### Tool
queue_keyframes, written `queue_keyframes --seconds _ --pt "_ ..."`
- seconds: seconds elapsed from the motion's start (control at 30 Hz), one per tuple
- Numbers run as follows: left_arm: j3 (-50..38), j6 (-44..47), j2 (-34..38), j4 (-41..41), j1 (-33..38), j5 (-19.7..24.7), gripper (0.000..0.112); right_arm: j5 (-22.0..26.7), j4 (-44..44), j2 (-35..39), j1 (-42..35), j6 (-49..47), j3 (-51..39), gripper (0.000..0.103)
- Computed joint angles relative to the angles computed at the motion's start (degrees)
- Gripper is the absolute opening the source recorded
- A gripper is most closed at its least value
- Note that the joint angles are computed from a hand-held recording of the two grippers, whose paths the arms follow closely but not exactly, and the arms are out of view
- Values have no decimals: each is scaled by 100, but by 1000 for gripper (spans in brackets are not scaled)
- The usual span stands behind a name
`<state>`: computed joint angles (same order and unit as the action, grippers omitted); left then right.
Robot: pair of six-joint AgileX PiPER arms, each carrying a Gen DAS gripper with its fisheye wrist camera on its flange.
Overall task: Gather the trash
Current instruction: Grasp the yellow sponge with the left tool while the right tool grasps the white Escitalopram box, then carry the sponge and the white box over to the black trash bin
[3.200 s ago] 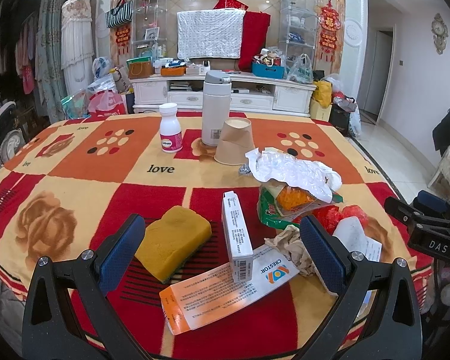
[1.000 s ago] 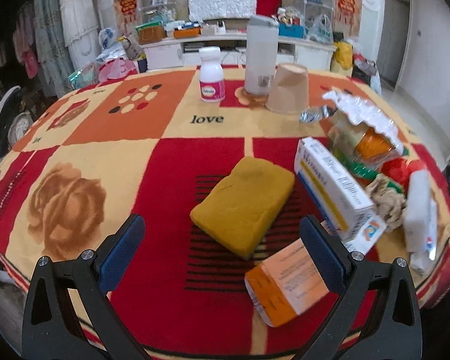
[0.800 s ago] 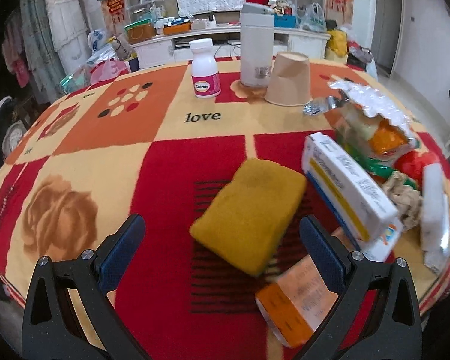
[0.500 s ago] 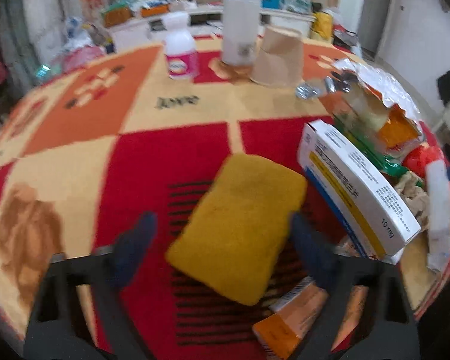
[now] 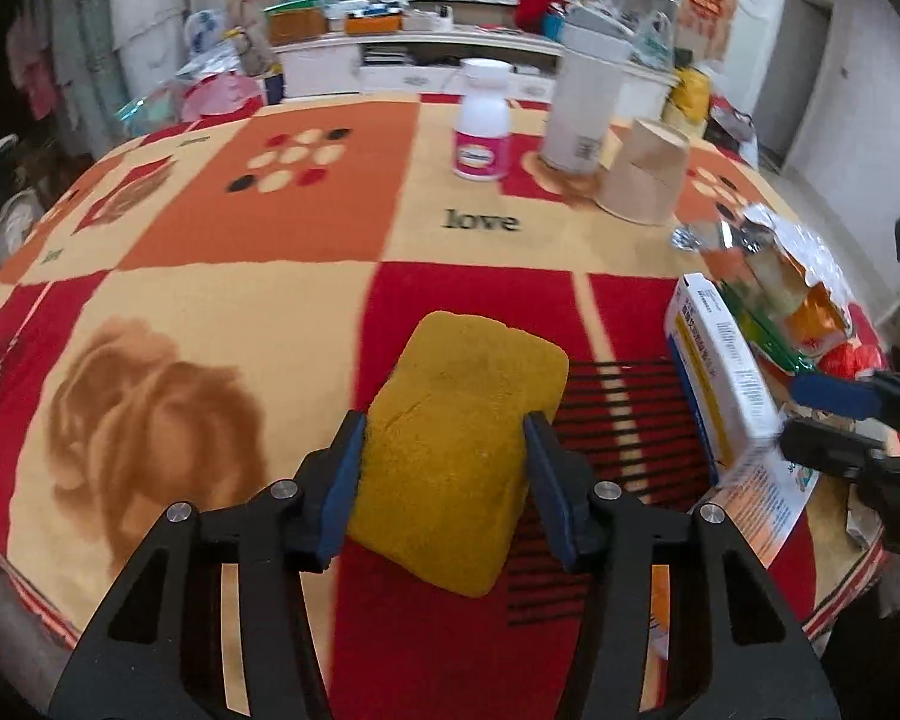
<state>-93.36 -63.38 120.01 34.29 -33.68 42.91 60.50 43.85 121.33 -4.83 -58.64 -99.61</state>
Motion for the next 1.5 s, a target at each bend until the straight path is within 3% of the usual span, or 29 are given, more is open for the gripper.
queue_keyframes --seconds 0.3,0.37,0.4,0.53,0.7,0.8,0.9,0.97,1.03,1.13,1.5 --pt "508 -576 -259 396 42 -185 50 416 -314 662 522 860 -972 50" --pt "543 -619 -280 438 60 -187 50 376 -318 660 472 1067 -1003 64" --pt "546 -645 -282 468 63 -175 50 347 -378 685 465 1198 -1051 67" --pt "534 -801 -276 556 78 -171 50 510 -657 964 531 1842 -1532 67" --pt "431 -1099 -192 891 -7 167 51 454 -1202 1349 932 2535 -2069 68" --pt "478 -1157 -205 813 48 141 51 257 -1453 1450 1172 2676 -2177 69" --pt "516 -1217 -218 787 54 143 51 -196 -1673 1347 1335 2439 -1908 69" --pt "516 -1217 -214 774 33 145 51 -372 -1668 1273 1329 2174 -1723 59" --pt "459 -1193 -184 739 9 148 51 -494 -1601 1200 1272 1804 -1556 57" --pt "356 -1186 -153 712 -63 174 51 -215 -1298 1189 1097 1564 -1579 52" --pt "-137 -1269 -156 749 -400 544 50 600 189 47 254 116 -439 52"
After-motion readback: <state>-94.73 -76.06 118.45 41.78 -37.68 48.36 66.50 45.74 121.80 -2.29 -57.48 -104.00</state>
